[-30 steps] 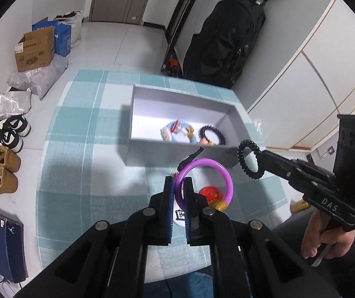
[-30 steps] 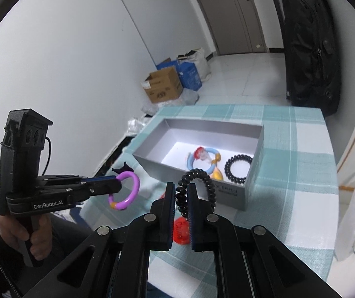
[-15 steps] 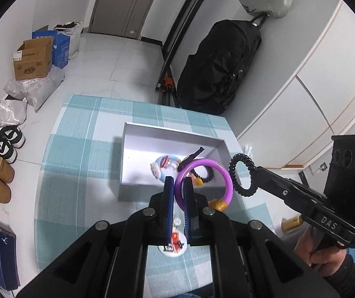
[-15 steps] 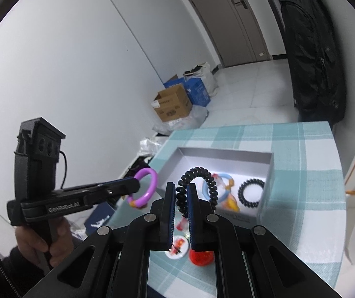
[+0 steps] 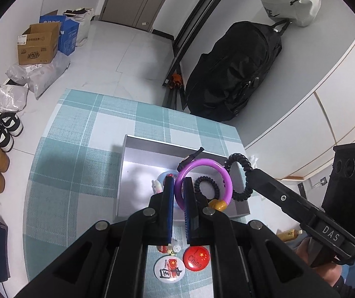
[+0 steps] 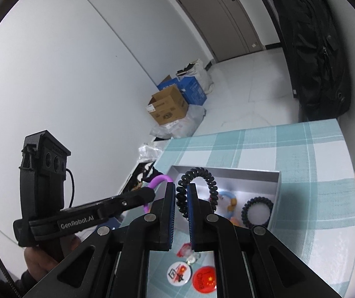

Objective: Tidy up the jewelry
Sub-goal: 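Carry the hair tie and purple ring into the grey box and open both tools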

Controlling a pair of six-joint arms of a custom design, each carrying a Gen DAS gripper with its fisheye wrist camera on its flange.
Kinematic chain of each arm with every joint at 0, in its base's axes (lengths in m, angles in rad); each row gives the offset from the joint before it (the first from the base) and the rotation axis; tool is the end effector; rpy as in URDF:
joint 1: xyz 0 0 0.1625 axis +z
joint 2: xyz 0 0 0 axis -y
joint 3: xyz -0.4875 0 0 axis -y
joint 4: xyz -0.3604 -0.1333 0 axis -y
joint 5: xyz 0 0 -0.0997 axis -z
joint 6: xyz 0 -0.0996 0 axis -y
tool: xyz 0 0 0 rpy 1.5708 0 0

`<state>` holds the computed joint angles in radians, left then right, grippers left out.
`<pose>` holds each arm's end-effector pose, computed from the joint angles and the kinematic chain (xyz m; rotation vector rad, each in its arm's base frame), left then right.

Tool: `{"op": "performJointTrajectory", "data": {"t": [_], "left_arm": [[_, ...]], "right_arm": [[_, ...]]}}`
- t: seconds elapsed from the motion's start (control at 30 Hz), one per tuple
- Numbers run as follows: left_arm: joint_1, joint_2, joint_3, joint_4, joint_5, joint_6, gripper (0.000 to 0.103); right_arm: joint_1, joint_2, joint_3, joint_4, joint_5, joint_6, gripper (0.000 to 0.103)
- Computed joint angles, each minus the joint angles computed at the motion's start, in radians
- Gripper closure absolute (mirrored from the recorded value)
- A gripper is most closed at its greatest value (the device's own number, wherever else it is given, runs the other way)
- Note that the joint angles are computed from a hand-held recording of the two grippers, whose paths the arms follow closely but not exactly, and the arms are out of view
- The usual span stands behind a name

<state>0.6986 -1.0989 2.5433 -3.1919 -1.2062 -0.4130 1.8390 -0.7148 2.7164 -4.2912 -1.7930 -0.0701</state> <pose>-0.1836 -0.3747 0.1651 0.6157 2.8429 -0.5275 0.2019 -0.3144 0.1471 0.3559 -2.7812 1.0783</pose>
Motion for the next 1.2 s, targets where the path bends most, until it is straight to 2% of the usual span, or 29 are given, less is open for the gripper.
{"op": "performJointTrajectory", "data": {"t": [0.17, 0.67, 0.87, 0.97, 1.03, 1.1, 1.2], "left_arm": [[0.019, 0.012, -0.025, 0.025, -0.006, 0.005, 0.1], [0.033, 0.063, -0.069, 0.062, -0.013, 0.005, 0.1], [0.054, 0.073, -0.082, 0.06, -0.044, -0.008, 0.1], [0.068, 0.076, -0.093, 0.069, -0.063, -0.021, 0.099], [0.083, 0.076, -0.107, 0.1, -0.081, -0.046, 0.09], [0.096, 0.074, -0.104, 0.092, -0.105, -0.054, 0.089], [0.077, 0.068, -0.097, 0.1, -0.079, -0.053, 0.086]], "right_arm": [[-0.02, -0.011, -0.033, 0.075, -0.008, 0.017, 0.095], [-0.067, -0.033, -0.055, 0.141, 0.002, 0.034, 0.095], [-0.096, -0.042, -0.058, 0.168, 0.022, 0.057, 0.094], [-0.093, -0.044, -0.064, 0.19, 0.006, 0.063, 0.091], [-0.096, -0.049, -0.064, 0.201, 0.007, 0.071, 0.091], [-0.096, -0.051, -0.061, 0.2, 0.008, 0.069, 0.089], [-0.09, -0.047, -0.056, 0.176, 0.006, 0.056, 0.079]]}}
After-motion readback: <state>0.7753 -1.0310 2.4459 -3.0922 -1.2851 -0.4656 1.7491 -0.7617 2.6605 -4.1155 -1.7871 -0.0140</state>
